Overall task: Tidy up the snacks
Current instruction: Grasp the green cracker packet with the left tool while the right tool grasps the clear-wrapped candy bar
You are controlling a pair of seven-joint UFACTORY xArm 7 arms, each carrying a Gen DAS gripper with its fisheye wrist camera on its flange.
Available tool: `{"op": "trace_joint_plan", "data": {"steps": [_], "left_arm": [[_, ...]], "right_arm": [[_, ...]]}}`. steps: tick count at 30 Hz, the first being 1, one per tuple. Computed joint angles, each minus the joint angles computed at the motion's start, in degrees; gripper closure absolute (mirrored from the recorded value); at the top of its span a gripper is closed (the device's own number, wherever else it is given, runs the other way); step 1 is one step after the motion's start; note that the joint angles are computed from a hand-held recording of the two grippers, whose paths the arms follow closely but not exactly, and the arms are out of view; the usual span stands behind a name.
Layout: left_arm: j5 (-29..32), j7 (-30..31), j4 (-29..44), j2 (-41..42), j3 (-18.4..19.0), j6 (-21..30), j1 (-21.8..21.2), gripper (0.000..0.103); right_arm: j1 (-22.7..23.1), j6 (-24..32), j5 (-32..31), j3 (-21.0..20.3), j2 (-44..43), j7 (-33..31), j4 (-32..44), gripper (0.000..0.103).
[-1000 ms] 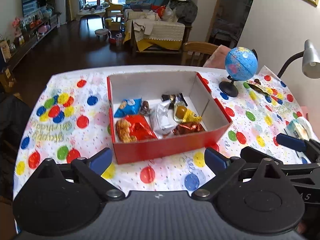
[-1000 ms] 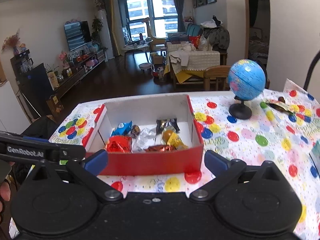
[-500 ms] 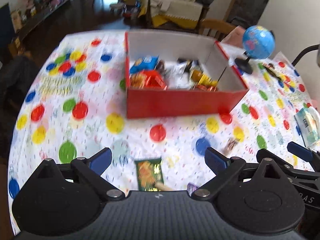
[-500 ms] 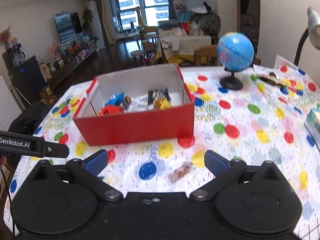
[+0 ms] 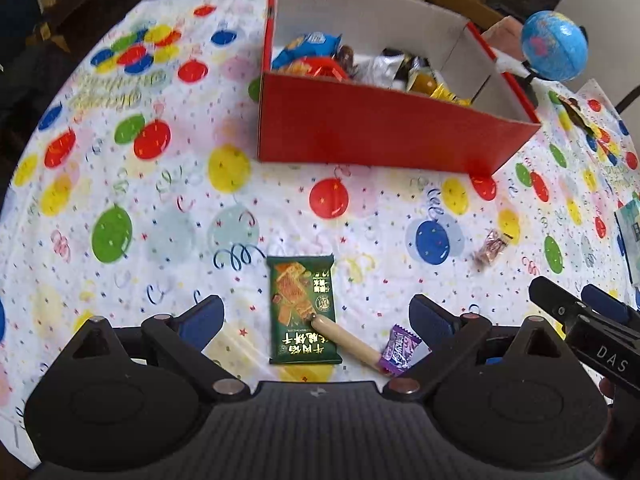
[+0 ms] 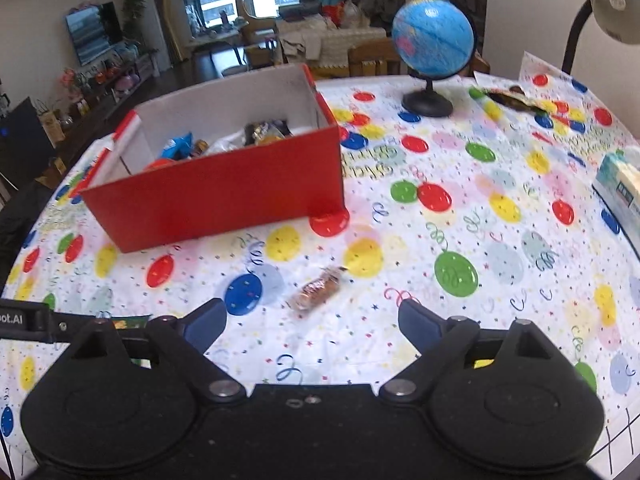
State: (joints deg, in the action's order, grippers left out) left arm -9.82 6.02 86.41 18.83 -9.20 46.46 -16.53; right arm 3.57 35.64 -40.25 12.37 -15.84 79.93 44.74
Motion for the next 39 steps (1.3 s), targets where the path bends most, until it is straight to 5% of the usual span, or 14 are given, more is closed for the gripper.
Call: {"op": "trace_joint_plan", "data": {"steps": [21,31,39], "left_arm": [[5.8,-11.1,7.5,9.1,1.8,6.3,-2.2,0.005],[10.7,-13.2,6.1,8.5,2.6,3.3,-3.7,0.032],[12.8,-11.8,4.8,7.7,2.4,1.5,-4.6,0.059]], "right_arm": [[0.9,-2.7,-0.3,-6.0,12.0,-3.2,5.9,0.033],[2.7,-2.5,0.8,-8.0,15.3,-5.5,8.4,0.040],[3.3,-3.5,2.3,-8.9,16.4,-6.8,8.9,0.062]]}}
